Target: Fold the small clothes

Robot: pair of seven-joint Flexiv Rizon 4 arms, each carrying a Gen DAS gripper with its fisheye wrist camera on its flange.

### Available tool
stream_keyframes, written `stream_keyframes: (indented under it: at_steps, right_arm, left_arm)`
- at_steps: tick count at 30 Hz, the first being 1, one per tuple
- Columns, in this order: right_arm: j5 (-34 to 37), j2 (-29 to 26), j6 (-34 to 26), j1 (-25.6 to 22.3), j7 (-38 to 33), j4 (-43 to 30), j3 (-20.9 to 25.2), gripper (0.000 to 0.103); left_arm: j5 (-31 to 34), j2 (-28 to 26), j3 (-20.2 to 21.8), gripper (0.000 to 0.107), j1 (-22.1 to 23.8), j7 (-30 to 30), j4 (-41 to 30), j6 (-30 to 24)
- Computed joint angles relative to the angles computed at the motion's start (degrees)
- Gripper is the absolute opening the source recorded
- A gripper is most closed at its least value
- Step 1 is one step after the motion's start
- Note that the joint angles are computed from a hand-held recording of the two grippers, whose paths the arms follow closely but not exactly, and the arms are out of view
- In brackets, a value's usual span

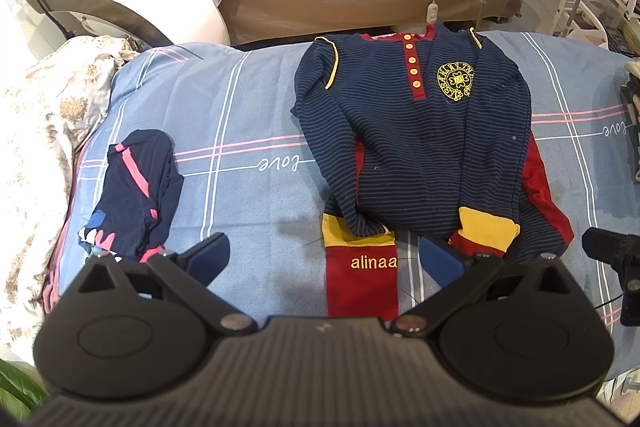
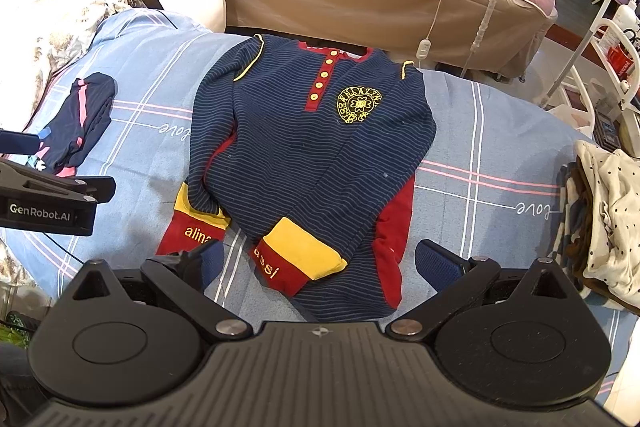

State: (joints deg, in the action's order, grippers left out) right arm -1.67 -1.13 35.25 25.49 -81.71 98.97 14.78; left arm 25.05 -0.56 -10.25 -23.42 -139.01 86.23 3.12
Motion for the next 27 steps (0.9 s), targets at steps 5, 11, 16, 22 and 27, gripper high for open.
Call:
stream_keyframes:
  at_steps: [5,11,16,22,27]
  right_arm:
    - [0.01,0.04,0.14,0.03,0.00,0.11,0.01,0.103]
    - [0.04,0.00,0.04,0.03,-0.05,0.02,-0.03,0.103]
    - [0.00,0.00,0.02,0.06,0.00,0.05,0.00,0.103]
    - [-0.05,-0.05,0.00,0.23,0.26,0.08,0.14,0.103]
    - [0.10,-0.13,-0.18,0.22,0.23,-0.02,0.06,0.103]
  left_arm:
    - [-0.06,-0.11,-0.02,0.103,0.04,0.09,-0.14,-0.09]
    - [-0.18,0.07,0.00,0.103,-0.02,0.01,0.28,0.04]
    - [-0.24,0.02,-0.05,0.103,-0.03,-0.14,0.33,0.06]
    - [-0.33,0.03,-0.06,0.103,-0.04,-0.24,0.50,0.16]
    - [-0.62,-0.02,-0.09,0.103,-0.12,-0.30,0.66,0.13]
